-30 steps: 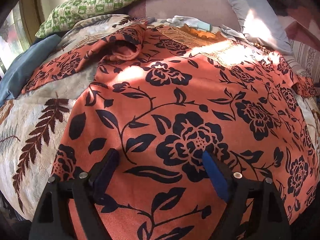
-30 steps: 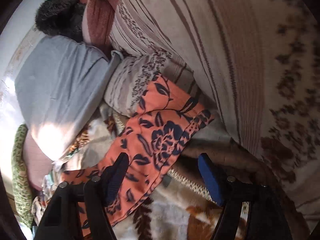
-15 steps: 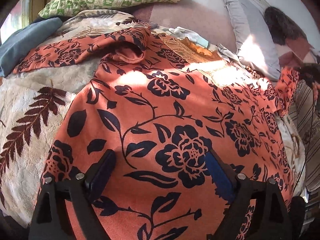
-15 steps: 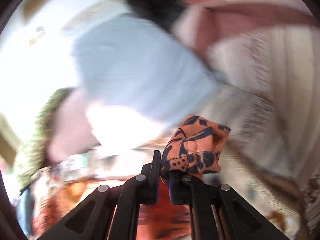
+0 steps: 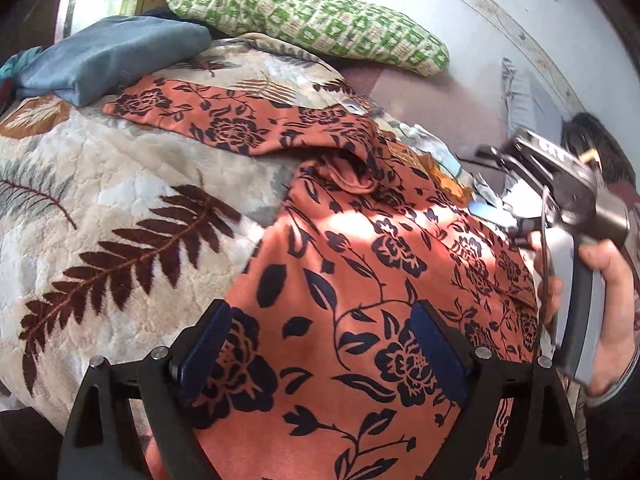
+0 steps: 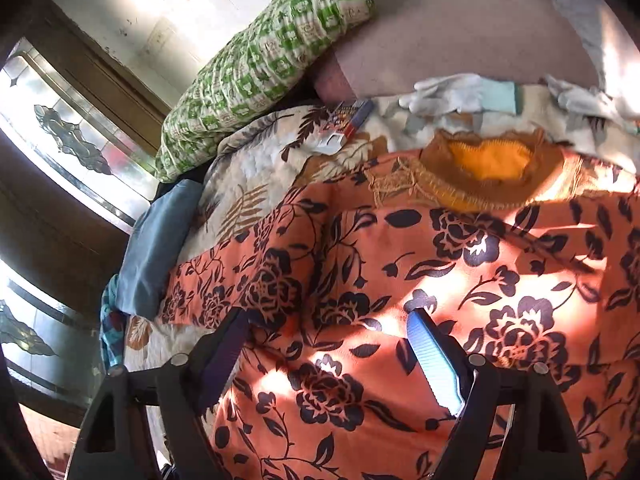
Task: Fold small clothes
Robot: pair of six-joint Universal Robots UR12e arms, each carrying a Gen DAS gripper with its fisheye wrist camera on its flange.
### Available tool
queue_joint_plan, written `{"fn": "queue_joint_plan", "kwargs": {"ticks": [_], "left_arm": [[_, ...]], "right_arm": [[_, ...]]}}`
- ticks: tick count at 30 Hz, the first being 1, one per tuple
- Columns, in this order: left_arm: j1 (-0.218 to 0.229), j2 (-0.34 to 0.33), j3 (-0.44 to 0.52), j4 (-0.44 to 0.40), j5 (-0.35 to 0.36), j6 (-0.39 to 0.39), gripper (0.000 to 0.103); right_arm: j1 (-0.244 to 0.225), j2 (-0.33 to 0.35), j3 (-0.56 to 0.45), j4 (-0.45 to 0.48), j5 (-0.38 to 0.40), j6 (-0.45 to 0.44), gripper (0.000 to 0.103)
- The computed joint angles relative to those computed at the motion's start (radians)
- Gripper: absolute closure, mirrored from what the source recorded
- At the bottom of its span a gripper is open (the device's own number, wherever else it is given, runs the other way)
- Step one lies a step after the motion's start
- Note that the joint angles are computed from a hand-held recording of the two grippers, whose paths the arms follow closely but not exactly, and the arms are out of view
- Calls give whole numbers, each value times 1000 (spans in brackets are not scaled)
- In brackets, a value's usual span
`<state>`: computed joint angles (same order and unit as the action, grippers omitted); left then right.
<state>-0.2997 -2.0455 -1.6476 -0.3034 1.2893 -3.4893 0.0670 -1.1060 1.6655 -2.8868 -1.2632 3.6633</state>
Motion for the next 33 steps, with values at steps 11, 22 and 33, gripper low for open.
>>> {"fn": "queue_joint_plan", "kwargs": {"ticks": [11,22,33], "left_arm": [[20,5,20,-10,37,-82,12],[144,-143,245,-107,-45,-339,11],[191,-248,362,-150,-92,-443,98]], "right_arm": [[-117,-95,132,-79,-190,153,11],[-188,-64,202,-91,-57,153,9],[-180,-64,214,-126,-71,103,8]]}}
